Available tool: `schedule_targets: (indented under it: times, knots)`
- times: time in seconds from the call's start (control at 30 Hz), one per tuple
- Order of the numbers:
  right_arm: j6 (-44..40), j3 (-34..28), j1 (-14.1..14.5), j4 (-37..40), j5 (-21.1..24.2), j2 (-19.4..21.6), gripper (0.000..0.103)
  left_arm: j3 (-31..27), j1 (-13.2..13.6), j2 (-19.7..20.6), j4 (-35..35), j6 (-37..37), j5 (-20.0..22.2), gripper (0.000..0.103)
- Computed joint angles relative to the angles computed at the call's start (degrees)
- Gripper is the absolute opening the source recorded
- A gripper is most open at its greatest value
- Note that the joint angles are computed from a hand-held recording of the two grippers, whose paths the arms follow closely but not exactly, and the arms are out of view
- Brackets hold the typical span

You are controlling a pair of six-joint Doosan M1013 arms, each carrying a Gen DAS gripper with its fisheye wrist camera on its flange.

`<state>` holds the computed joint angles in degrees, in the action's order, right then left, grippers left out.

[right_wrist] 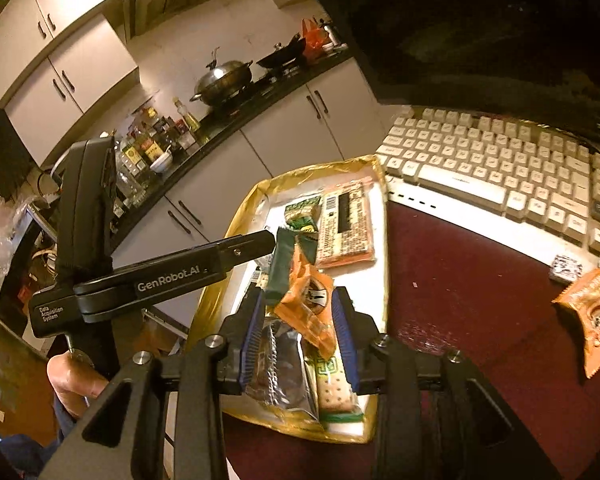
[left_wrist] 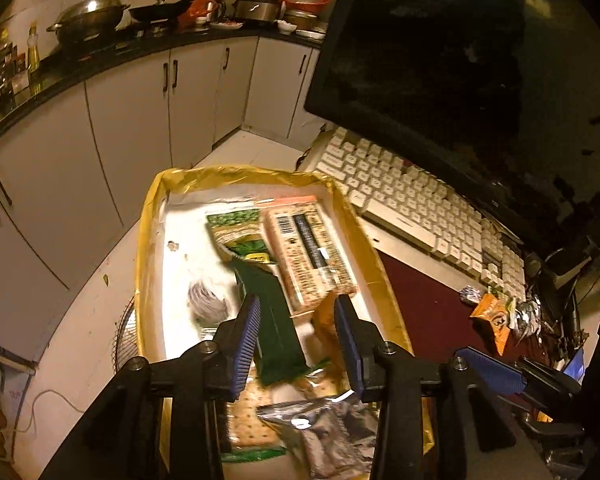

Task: Organize snacks
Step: 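Lower both snacks into the tray and open both grippers, then move both grippers back to the pile toward the orange round-logo pack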

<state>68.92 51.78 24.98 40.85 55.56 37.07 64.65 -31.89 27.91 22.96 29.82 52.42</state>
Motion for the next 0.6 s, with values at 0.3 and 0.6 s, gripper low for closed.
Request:
schedule_targets:
  times: [0.3,0.6]
  knots:
    - [2.0,5.6,-3.6,0.7,-5.3,-3.3,0.037,-4.5,-2.4,2.0,-1.4,5.1,0.5,0.040]
    - [26.3,5.4,-7.6,-17.8,-8.1,-2.0,0.041,-12.3,-5.0,7.4,-9.2,15.0,1.6,0.044]
